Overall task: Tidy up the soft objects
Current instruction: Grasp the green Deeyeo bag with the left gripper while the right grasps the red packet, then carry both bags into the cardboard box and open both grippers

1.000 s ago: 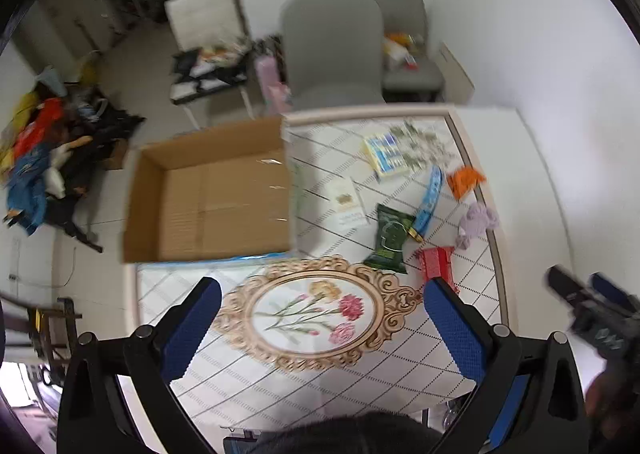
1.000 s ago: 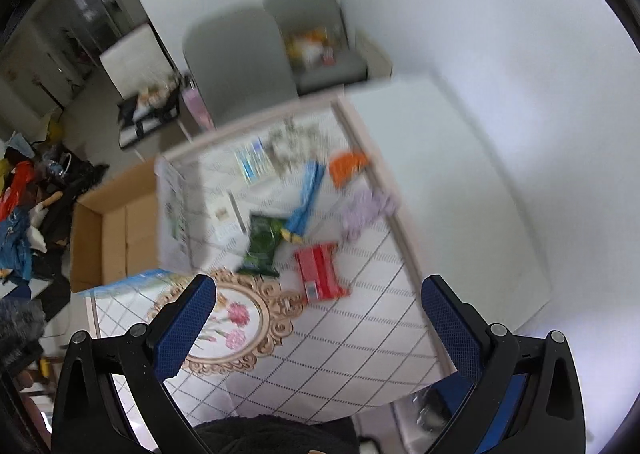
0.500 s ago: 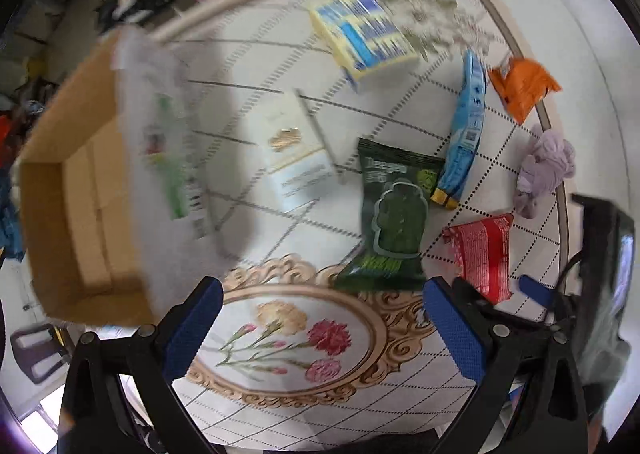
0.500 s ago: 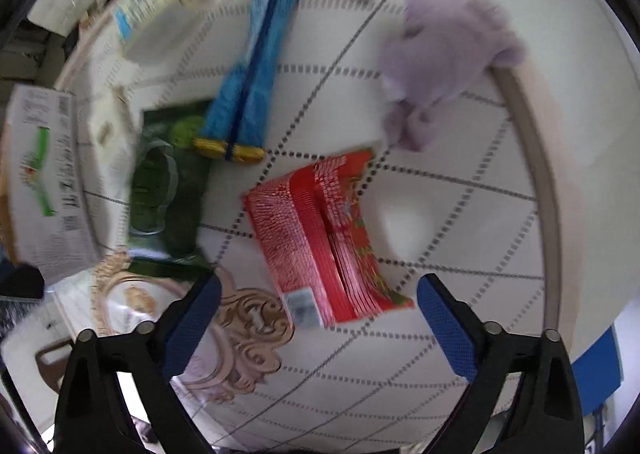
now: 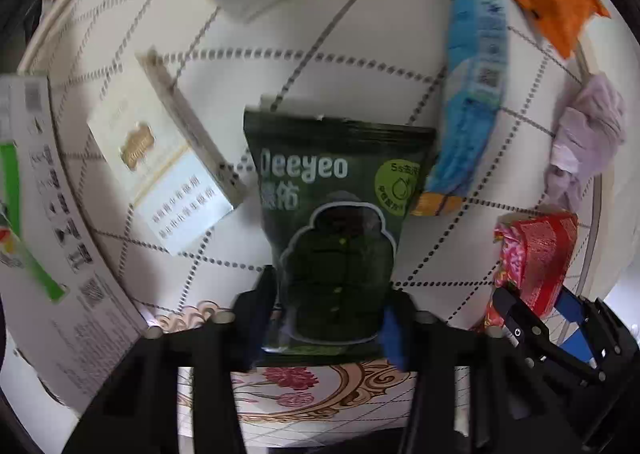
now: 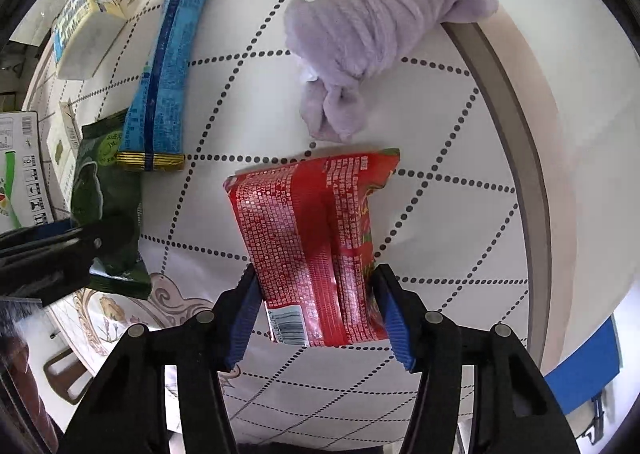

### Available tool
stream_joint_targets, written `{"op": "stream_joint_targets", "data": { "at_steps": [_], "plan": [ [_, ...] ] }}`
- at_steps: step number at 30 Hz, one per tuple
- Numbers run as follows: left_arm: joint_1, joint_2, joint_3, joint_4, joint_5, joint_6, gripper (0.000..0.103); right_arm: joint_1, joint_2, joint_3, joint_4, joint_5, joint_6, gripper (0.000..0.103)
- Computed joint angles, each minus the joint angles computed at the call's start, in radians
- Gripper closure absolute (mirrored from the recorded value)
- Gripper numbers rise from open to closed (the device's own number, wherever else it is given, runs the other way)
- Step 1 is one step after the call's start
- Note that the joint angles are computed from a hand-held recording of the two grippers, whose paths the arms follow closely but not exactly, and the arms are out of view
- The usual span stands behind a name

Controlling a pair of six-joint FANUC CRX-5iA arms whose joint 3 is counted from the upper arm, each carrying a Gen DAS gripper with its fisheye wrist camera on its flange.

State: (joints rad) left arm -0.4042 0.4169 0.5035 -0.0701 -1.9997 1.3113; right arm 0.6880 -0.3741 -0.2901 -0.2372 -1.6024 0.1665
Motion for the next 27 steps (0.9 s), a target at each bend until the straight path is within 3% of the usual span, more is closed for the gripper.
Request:
{"op": "stream_joint_targets", "data": {
  "at_steps": [6,9,16,21,24,27],
  "plan": [
    [0.038,-0.093,-0.087,0.003,0.045,0.029,0.070,0.105,0.020,-0.024,0.041,0.021,-0.063,0.050],
    [0.080,-0.165,-0.142,0.037,0.058,0.036,0.070,0.153,-0.027,-0.045,0.032,0.060,-0.116,0.053],
    [0.239,-0.364,-0.185,0.173,0.029,-0.015,0.070,0.370,-0.092,0.012,0.111,0.125,-0.253,0.054],
    [0.432,-0.348,0.058,0.252,-0.096,-0.042,0.070,0.390,0.034,0.216,0.168,0.150,-0.131,0.054],
    [0.532,-0.303,0.150,0.299,-0.099,-0.038,0.070,0.349,0.147,0.390,0.187,0.149,0.004,0.054],
    [0.588,-0.236,0.249,0.341,-0.108,-0.011,0.070,0.287,0.266,0.608,0.176,0.089,0.130,0.054]
  ]
}}
